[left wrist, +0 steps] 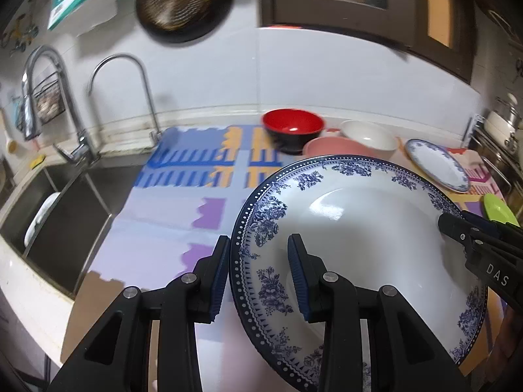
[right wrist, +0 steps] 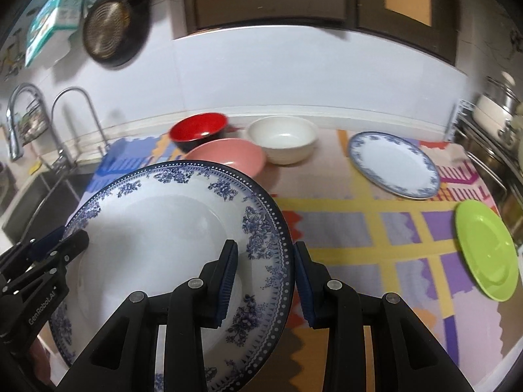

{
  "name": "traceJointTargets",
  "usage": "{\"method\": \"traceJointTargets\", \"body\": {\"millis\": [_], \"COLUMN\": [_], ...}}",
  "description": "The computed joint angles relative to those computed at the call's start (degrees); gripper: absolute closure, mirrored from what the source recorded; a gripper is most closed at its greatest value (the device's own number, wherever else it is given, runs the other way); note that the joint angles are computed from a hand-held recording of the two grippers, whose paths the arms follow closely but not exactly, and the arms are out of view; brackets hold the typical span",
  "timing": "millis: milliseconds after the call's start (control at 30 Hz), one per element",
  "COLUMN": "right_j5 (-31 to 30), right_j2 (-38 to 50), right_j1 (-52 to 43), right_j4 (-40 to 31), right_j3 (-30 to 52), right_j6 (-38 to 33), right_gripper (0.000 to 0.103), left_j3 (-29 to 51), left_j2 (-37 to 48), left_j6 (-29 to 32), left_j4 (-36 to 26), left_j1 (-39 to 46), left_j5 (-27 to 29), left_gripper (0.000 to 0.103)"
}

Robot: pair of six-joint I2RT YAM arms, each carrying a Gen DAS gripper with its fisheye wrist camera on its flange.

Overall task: Organize plates and bowls
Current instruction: 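Lift the plate with both grippers and carry it toward the pink bowl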

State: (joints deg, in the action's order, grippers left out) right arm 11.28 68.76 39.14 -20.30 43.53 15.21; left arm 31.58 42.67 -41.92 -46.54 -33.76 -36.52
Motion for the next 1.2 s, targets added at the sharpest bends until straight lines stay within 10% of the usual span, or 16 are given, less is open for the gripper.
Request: {"method": "traceJointTargets", "body": {"millis": [567,1200], "right_j5": [0.94,-0.33], "right_j2": [18.31,27.44], "right_j1": [10.38,10.96], "right_j4": [5.68,5.64], "right_j3": [6.49,10.21], "right_j6": [5.32,6.36], "right_gripper": [0.068,0.068], "left_j3": [-10.73,-14.59], "left_j2": [-8.67,-0.37], "left_j6": [21.69,28.32], "left_j4": [7.10,14.90], "left_j1": [30.82,38.73], "left_j5": [18.05,23.80], "left_gripper": [0.067,0.067]}}
